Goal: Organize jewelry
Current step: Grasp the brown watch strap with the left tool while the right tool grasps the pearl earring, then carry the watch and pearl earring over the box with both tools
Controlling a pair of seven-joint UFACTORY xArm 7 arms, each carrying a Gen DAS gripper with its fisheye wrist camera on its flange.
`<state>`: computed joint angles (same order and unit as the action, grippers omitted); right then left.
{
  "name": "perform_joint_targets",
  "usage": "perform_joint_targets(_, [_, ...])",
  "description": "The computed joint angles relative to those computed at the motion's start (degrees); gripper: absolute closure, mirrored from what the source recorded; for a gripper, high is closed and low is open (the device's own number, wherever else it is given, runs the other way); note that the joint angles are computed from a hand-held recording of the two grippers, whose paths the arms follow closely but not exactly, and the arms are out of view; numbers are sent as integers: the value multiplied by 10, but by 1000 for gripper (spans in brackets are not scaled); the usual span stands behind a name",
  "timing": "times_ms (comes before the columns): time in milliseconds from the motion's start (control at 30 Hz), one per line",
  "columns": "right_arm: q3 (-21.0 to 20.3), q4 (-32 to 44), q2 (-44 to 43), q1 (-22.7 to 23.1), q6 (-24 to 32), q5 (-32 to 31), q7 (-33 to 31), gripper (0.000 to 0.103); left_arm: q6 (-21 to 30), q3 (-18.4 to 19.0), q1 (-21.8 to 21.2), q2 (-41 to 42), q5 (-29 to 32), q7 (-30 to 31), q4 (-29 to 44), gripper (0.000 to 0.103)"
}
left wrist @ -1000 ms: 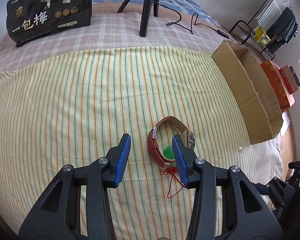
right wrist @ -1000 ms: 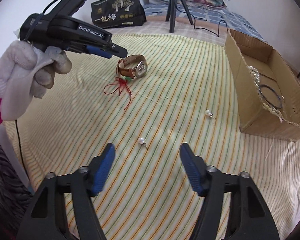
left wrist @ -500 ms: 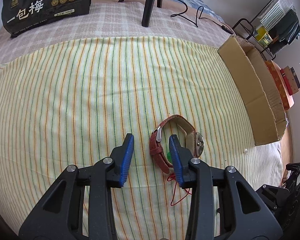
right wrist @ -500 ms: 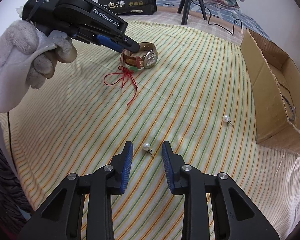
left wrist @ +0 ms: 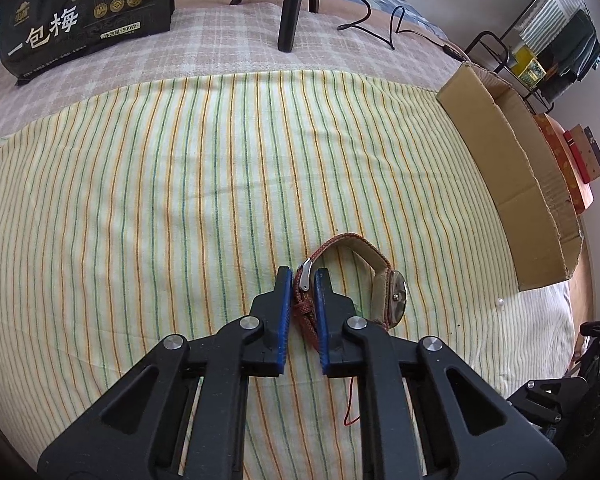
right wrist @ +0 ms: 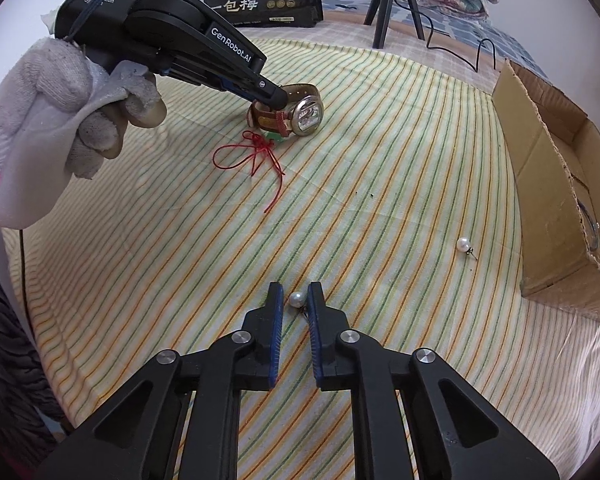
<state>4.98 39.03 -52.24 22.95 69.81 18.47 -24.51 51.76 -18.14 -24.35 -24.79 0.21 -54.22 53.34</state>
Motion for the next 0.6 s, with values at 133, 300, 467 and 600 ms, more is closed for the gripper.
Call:
perform_joint_targets(133, [-5,3,3,0,1,6,2,96,-5,0,2,-7,0,-8,-5,94])
perform_joint_targets(300, [-7,7,0,1,0,13,2,96,-4,-2,5,-15,5,-15,-4,95])
perform_joint_targets(467, [-11,16,0,-2,-2,18,5,96,-3,-4,7,-28,4,-20,-2,95])
perform_joint_targets(600, [-15,24,3,-5,-5,21,6,96,-3,-7,8,-33,4,-21,5,95])
